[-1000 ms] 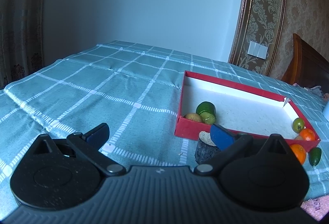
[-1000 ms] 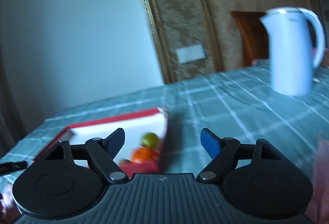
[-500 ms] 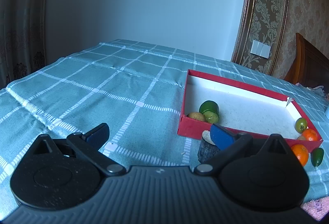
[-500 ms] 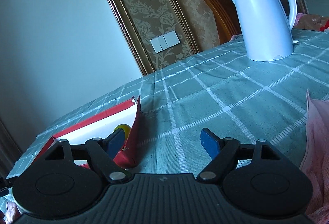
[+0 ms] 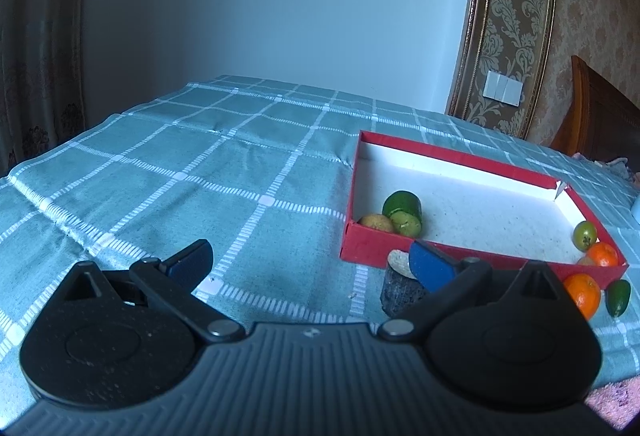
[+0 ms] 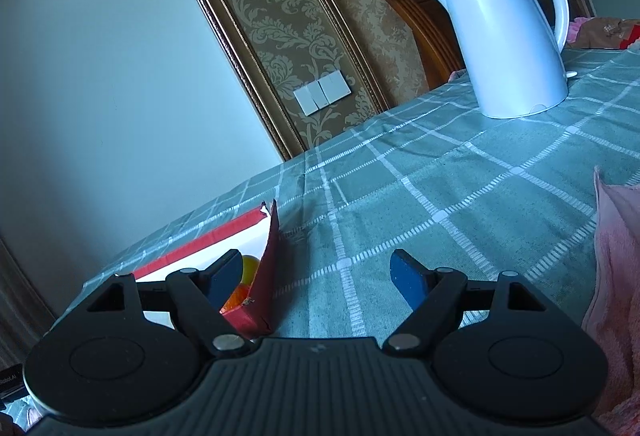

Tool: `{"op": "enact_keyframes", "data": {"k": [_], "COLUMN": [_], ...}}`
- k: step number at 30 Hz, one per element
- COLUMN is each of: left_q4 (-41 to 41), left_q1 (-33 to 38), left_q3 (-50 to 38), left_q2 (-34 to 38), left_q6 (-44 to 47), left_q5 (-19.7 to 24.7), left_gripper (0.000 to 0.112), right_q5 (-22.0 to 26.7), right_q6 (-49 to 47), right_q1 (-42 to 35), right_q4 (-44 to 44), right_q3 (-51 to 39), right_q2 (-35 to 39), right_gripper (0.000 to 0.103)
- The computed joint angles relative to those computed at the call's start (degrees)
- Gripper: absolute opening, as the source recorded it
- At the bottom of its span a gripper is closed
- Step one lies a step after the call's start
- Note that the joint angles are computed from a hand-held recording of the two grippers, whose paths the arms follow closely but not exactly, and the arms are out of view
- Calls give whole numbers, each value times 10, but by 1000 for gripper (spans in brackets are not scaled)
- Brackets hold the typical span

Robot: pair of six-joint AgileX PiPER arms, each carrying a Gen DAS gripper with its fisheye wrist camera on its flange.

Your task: Organize fruits

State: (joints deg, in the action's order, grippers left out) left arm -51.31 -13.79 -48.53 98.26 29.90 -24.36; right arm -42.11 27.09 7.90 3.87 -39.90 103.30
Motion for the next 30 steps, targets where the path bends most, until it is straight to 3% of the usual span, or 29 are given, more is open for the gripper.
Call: {"op": "enact_keyframes", "data": {"k": [18,24,30], "left_q4": [-3,30,-67], "left_q1": [0,3,-12], "left_q3": [2,9,-16], "left_q2": [-2,-6,6], "left_q6": [-6,-29,90], "left_q5": [-5,-2,6], "left_gripper": [103,103,103], "right_q5": [-36,-45,-40], "right_q6": [9,16,18], "right_q1": [-1,-3,-3], "right_q4": [2,-2,-5], "right_q3": [19,22,20], "right_q2": [-2,-1,-1], "right_gripper": [81,81,81]}}
